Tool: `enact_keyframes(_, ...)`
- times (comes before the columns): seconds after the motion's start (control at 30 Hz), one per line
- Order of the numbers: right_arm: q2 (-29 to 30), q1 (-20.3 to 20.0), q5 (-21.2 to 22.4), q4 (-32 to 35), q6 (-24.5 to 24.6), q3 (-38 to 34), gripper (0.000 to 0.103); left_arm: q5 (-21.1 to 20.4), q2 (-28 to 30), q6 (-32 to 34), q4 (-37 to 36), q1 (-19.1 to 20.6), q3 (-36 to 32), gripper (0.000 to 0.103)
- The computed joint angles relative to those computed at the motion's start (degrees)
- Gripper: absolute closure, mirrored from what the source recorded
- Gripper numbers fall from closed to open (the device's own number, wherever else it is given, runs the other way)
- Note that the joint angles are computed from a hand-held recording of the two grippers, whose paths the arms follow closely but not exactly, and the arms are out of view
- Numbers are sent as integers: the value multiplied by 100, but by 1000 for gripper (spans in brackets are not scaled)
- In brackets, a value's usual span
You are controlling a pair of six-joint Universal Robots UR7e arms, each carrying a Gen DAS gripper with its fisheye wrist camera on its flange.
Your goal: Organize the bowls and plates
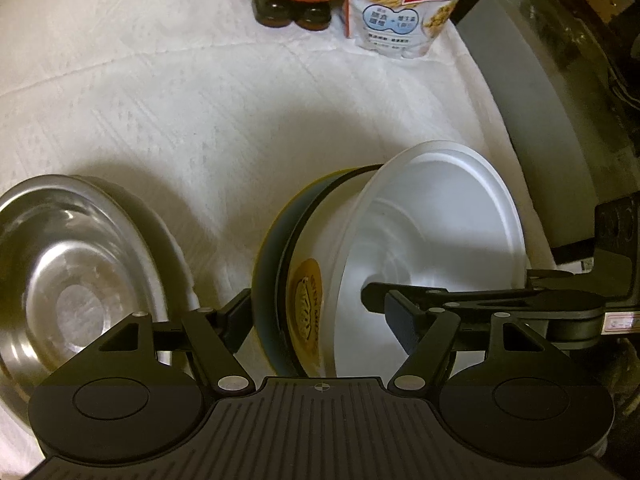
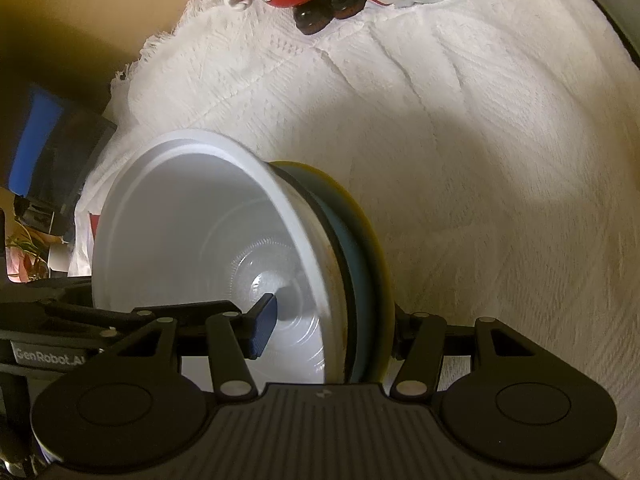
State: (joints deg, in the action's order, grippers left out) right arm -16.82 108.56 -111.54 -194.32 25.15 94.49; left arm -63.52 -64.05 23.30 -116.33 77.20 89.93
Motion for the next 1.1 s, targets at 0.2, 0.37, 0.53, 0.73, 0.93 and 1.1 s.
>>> enact_keyframes(0.2, 13, -64, 217, -180, 197, 118, 45, -94, 93, -169, 325, 80, -193, 29)
enact_keyframes(0.37, -29, -37, 169, 21, 215, 90, 47, -120, 104, -276, 289, 86, -197, 29)
enact_keyframes(0.53, -43, -34, 154, 92, 82, 65, 47, -109, 97, -163, 279, 80, -181, 29)
enact_keyframes(0.73, 4, -18, 3, 2, 76, -13, 46, -60, 82, -171, 313, 55, -152, 30)
enact_keyframes(0.93, -4, -30, 4, 64, 21, -32, 46, -87, 71, -360, 248, 69, -138, 31)
enact_keyframes(1.1, 23, -100, 143, -188, -33, 19, 46, -89, 115, -396, 291, 62, -177, 31)
